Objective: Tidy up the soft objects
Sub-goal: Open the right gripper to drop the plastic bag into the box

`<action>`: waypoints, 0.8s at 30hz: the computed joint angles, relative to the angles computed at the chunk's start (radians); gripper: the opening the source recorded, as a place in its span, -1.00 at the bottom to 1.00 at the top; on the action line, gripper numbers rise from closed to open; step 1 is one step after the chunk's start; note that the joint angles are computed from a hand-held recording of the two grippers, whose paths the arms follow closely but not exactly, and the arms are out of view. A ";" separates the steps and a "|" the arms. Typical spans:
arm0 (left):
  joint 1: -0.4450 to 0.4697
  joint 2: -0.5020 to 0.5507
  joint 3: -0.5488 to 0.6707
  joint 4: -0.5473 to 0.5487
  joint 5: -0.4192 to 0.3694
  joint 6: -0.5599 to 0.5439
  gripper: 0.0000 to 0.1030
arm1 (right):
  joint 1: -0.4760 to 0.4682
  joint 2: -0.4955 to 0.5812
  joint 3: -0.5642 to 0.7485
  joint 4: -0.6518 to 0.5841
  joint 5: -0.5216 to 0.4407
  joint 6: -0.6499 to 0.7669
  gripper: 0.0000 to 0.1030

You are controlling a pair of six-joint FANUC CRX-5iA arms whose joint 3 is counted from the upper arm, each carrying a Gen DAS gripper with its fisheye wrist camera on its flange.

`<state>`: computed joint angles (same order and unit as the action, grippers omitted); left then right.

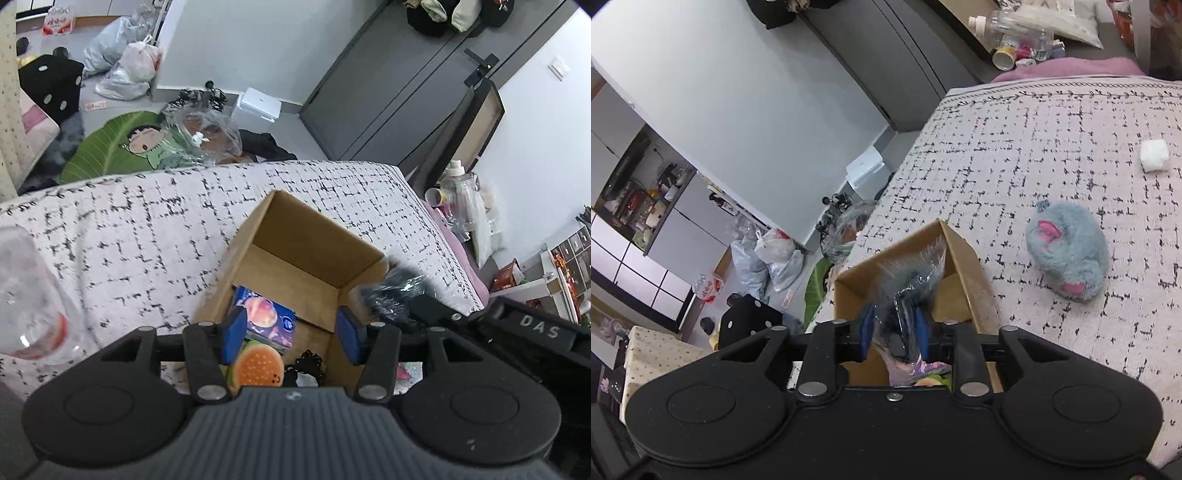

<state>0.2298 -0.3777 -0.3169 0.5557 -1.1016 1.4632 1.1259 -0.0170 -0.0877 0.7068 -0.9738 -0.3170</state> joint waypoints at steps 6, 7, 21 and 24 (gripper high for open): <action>-0.020 -0.015 0.026 -0.049 0.005 0.012 0.41 | 0.022 -0.037 -0.031 0.042 -0.035 -0.046 -0.10; -0.027 -0.015 0.034 -0.060 0.003 0.014 0.43 | 0.024 -0.047 -0.040 0.047 -0.038 -0.052 -0.07; -0.160 -0.036 0.125 -0.199 0.005 0.100 0.73 | 0.070 -0.209 -0.161 0.139 -0.172 -0.084 0.56; -0.205 -0.028 0.155 -0.239 0.000 0.126 0.80 | 0.076 -0.240 -0.186 0.148 -0.193 -0.090 0.63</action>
<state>0.0248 -0.4061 -0.1622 0.3166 -1.1018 1.5893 1.2017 -0.2569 -0.2735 0.8550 -1.1663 -0.4072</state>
